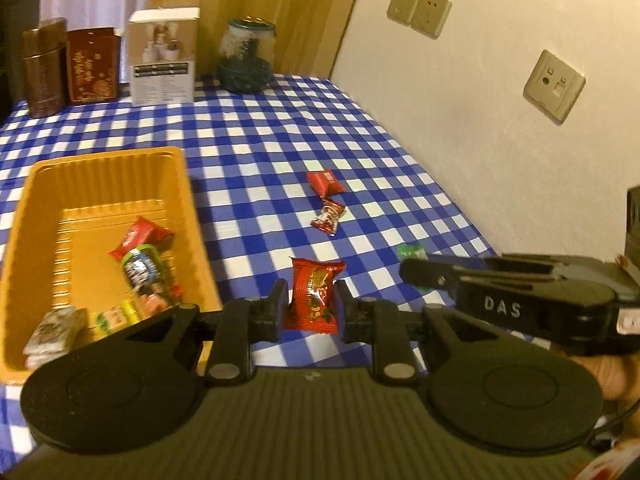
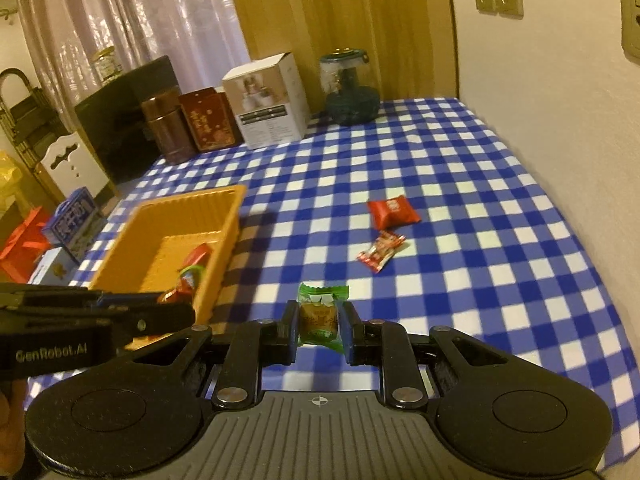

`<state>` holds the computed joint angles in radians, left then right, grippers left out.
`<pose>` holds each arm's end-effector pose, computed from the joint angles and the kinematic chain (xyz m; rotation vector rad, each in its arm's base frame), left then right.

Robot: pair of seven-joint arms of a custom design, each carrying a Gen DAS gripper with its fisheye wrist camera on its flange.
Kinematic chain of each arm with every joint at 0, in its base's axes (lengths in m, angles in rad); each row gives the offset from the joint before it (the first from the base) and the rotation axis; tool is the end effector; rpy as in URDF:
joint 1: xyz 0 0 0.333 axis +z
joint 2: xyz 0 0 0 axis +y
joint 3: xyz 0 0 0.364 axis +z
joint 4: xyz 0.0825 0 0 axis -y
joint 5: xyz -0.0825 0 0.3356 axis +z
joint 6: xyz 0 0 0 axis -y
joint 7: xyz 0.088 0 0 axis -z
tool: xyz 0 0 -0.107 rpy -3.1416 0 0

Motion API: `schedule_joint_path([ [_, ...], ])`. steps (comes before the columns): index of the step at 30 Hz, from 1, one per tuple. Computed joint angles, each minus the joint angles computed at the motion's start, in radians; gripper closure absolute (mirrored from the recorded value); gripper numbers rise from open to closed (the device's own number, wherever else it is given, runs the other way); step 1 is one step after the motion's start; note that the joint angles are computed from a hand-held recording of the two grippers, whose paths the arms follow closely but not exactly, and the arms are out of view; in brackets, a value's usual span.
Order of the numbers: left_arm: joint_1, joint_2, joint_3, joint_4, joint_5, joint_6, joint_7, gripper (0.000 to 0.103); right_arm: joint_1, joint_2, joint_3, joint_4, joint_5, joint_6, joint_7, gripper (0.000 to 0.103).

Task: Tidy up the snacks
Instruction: 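Carry the red candy and green candy over the orange tray with both tools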

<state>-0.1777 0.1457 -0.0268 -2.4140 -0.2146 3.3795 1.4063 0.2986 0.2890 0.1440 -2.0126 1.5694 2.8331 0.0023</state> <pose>0.5180 -0.0828 0.4360 -1.9726 1.6255 -0.9411 0.5517 0.1973 0.4095 -1.9667 1.0920 -0.2090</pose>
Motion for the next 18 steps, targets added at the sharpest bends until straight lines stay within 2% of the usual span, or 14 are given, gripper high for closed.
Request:
schedule_joint_path([
  [3,-0.044,-0.041,0.041,-0.045,-0.052,0.014,0.035,0.082,0.009,-0.036,0.005,-0.038,0.034,-0.001,-0.023,0.081],
  [5,-0.056,-0.067,0.047,-0.072,-0.105,0.029,0.071,0.082,0.022,-0.056,0.004,-0.060,0.047,0.002,-0.030,0.081],
  [10,-0.018,-0.121,0.000,-0.131,-0.194,0.056,0.124,0.082,0.057,-0.093,0.002,-0.096,0.063,0.005,-0.041,0.081],
  [15,0.050,-0.175,-0.050,-0.197,-0.186,0.079,0.097,0.082,0.090,-0.117,0.005,-0.117,0.072,0.011,-0.049,0.081],
  [18,0.096,-0.201,-0.095,-0.222,-0.225,0.082,0.121,0.082,0.108,-0.126,0.009,-0.124,0.077,0.016,-0.057,0.081],
])
